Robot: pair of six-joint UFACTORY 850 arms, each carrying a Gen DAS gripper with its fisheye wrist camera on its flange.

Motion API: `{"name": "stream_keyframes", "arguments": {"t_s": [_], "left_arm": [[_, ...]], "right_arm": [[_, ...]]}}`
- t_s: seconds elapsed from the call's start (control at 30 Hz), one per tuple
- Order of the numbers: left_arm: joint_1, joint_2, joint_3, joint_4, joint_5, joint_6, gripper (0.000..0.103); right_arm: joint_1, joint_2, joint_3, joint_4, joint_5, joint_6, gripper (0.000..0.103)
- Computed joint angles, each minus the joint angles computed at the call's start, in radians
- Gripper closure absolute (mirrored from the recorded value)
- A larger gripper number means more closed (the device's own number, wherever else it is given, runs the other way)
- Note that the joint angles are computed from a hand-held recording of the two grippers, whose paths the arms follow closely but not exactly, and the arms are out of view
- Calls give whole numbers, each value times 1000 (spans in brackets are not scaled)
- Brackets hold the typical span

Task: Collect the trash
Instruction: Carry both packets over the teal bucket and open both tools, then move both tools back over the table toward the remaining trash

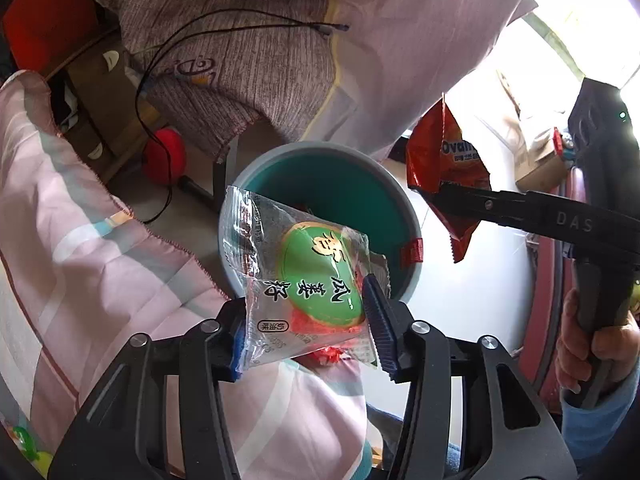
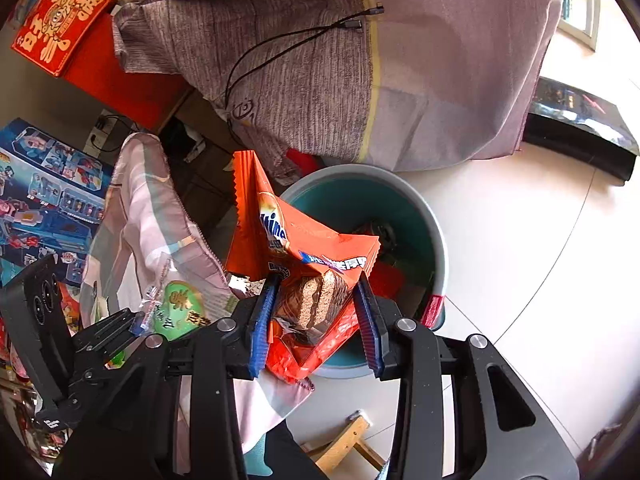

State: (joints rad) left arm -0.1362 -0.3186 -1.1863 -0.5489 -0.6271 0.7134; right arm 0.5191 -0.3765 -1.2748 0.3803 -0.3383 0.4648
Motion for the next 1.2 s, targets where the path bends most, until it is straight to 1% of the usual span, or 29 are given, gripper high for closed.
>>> {"name": "stream_keyframes", "arguments": {"t_s": [0.07, 0.1, 0.17, 0.23, 0.5, 0.53, 0.6, 0.63, 0.67, 0.7, 0.73, 0.83, 1.03, 1.2], "left_arm": [[-12, -11, -7, 19, 16, -11, 37], [-16, -17, -11, 27, 21, -15, 34], [-20, -29, -19, 21, 21, -11, 24], [-21, -35, -21, 21, 24, -12, 20], [8, -30, -13, 7, 11, -23, 15], [16, -25, -9, -3, 10, -19, 14], [24, -15, -1, -16, 12, -15, 12], [29, -9, 5, -20, 14, -14, 11], [33, -4, 9, -20, 15, -15, 9], [34, 1, 13, -19, 17, -18, 8], [39, 8, 20, -25, 21, -14, 7], [48, 17, 29, -33, 18, -12, 6], [64, 39, 54, -48, 8, 0, 6], [80, 64, 81, -62, 2, 13, 6]], "right_arm": [[-5, -7, -9, -15, -8, 14, 66], [-6, -10, -11, -16, -9, 14, 66], [-8, -18, -17, -16, -14, 15, 66], [-10, -26, -20, 0, -17, 2, 66], [-9, -66, -48, 42, -45, -39, 64], [-7, -73, -58, 31, -51, -33, 62], [0, -82, -75, -18, -60, 2, 52], [3, -86, -83, -31, -63, 11, 41], [7, -89, -90, -47, -63, 22, 35], [11, -91, -96, -64, -65, 35, 32], [13, -94, -102, -70, -68, 41, 28], [17, -98, -111, -89, -76, 65, 27], [30, -99, -123, -173, -122, 167, 17], [48, -90, -124, -222, -141, 228, 17]]}}
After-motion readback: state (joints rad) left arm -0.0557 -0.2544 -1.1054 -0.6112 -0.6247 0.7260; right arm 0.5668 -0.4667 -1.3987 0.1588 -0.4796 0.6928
